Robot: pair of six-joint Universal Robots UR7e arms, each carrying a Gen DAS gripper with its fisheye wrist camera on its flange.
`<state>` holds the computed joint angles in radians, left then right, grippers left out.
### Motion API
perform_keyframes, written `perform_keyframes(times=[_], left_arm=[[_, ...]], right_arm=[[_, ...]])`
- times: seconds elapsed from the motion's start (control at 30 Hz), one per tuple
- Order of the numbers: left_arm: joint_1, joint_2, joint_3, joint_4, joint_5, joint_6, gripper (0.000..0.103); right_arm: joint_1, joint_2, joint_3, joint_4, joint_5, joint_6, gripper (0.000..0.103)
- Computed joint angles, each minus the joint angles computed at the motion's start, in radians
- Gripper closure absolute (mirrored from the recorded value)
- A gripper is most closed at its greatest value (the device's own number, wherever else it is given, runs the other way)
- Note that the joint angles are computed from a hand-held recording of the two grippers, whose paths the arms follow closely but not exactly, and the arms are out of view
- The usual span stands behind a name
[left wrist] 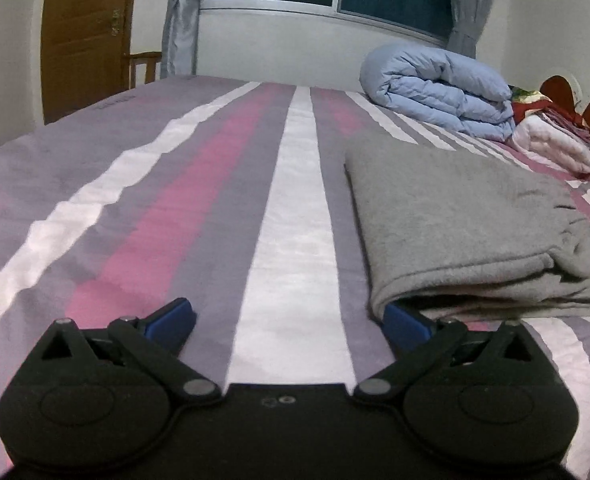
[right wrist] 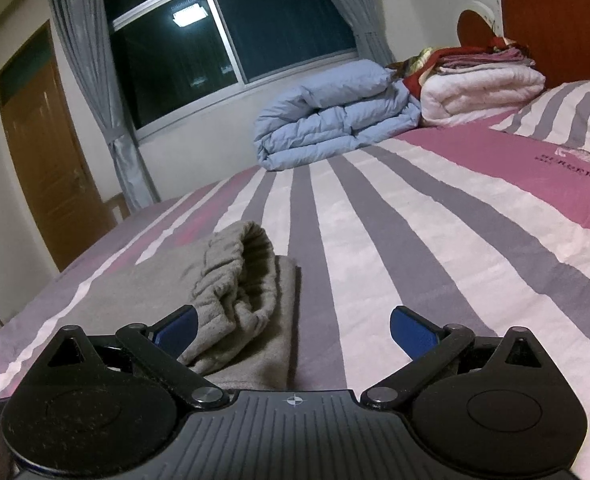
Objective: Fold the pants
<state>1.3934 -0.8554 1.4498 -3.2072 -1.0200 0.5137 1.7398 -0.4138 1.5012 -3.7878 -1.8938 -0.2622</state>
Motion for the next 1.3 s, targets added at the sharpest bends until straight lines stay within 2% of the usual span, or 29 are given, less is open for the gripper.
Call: perform_keyframes(times=[0.03, 0.07, 0.1, 0.2, 0.43, 0.6, 0.7, 0.77, 0.83, 0.93, 0.97, 1.0, 1.07, 1.1, 1.17, 1.2, 1.23, 1.3], left_arm=[[-0.009, 0.004, 0.006, -0.049, 0.043, 0.014, 0.01], [-0.01, -0.002, 0.011, -0.061, 0.048, 0.004, 0.01], [-0.007, -0.014, 0.018, -0.055, 0.027, -0.026, 0.009], [-0.011, -0.019, 0.02, -0.068, 0.025, -0.046, 0.009], [-0.029, 0.008, -0.004, -0.087, -0.004, -0.032, 0.006], [-0.03, 0.042, -0.044, -0.079, -0.014, -0.017, 0.006], [-0.027, 0.054, -0.067, -0.056, -0.024, -0.033, 0.006], [-0.024, 0.065, -0.088, -0.008, -0.023, -0.024, 0.006], [-0.015, 0.065, -0.115, 0.094, -0.027, -0.042, 0.006], [-0.009, 0.054, -0.12, 0.094, -0.042, -0.044, 0.006], [-0.009, 0.049, -0.116, 0.075, -0.043, -0.037, 0.006], [-0.007, 0.041, -0.116, 0.071, -0.062, -0.039, 0.006], [0.004, 0.034, -0.134, 0.098, -0.138, -0.071, 0.006], [0.009, 0.041, -0.166, 0.143, -0.17, -0.091, 0.006], [0.012, 0.07, -0.25, 0.265, -0.212, -0.118, 0.006], [0.011, 0.086, -0.283, 0.303, -0.221, -0.118, 0.006], [0.01, 0.103, -0.318, 0.339, -0.221, -0.108, 0.006], [0.008, 0.142, -0.399, 0.439, -0.208, -0.088, 0.013]], right_arm=[[-0.001, -0.001, 0.001, 0.004, 0.001, 0.008, 0.001], [-0.004, -0.003, 0.002, 0.004, 0.005, 0.013, 0.001], [-0.005, -0.003, 0.003, 0.003, 0.007, 0.017, 0.001], [-0.007, -0.006, 0.007, 0.005, 0.017, 0.025, 0.001], [0.001, 0.004, 0.002, -0.014, 0.011, 0.003, 0.001], [0.014, 0.039, -0.068, 0.012, 0.047, -0.092, 0.001], [0.015, 0.067, -0.119, 0.049, 0.078, -0.111, 0.001], [0.015, 0.085, -0.155, 0.109, 0.047, -0.12, 0.001], [0.019, 0.099, -0.199, 0.237, -0.065, -0.145, 0.0], [0.013, 0.066, -0.16, 0.257, -0.096, -0.089, 0.0], [0.01, 0.05, -0.133, 0.211, -0.075, -0.095, 0.0], [0.001, 0.03, -0.103, 0.169, -0.022, -0.081, 0.0], [-0.017, -0.005, -0.071, 0.159, 0.076, -0.027, 0.0], [-0.027, -0.018, -0.071, 0.185, 0.116, 0.01, 0.0], [-0.057, -0.041, -0.093, 0.308, 0.22, 0.139, 0.001], [-0.063, -0.04, -0.111, 0.344, 0.231, 0.18, 0.001], [-0.058, -0.03, -0.141, 0.383, 0.201, 0.196, 0.008], [-0.059, -0.015, -0.19, 0.463, 0.181, 0.195, 0.016]])
